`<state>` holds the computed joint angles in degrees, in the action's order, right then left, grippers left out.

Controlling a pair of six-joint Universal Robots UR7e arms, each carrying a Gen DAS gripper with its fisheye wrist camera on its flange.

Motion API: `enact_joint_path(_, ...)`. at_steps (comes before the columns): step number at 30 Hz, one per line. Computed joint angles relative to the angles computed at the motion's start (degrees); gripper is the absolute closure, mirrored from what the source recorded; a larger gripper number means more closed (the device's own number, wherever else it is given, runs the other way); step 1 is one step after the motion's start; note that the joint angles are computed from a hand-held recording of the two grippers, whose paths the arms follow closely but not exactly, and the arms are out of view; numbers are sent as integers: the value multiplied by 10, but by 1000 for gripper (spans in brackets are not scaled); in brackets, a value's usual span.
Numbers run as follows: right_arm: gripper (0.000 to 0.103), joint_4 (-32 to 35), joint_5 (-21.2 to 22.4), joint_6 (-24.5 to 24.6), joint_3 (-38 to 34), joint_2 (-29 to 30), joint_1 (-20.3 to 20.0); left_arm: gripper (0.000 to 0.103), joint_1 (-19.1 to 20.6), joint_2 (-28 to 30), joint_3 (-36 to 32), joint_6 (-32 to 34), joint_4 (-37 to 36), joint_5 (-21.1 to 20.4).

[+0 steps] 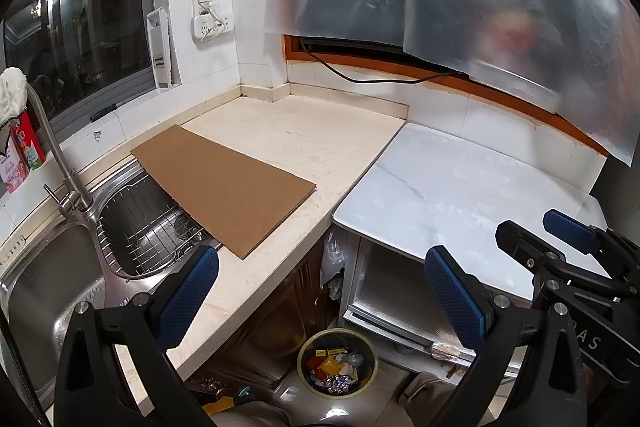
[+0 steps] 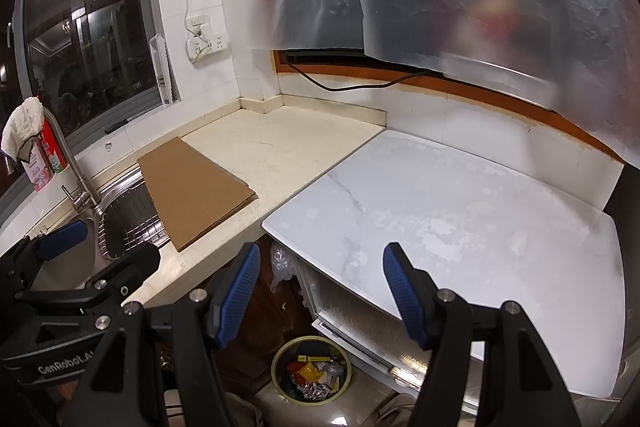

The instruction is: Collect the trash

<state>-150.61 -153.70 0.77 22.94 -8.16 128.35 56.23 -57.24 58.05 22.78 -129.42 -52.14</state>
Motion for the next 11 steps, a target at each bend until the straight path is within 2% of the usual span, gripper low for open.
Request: enact_joint_path(11, 38, 0, 6, 21, 34, -17, -4, 1, 3, 1, -3, 0, 14, 2)
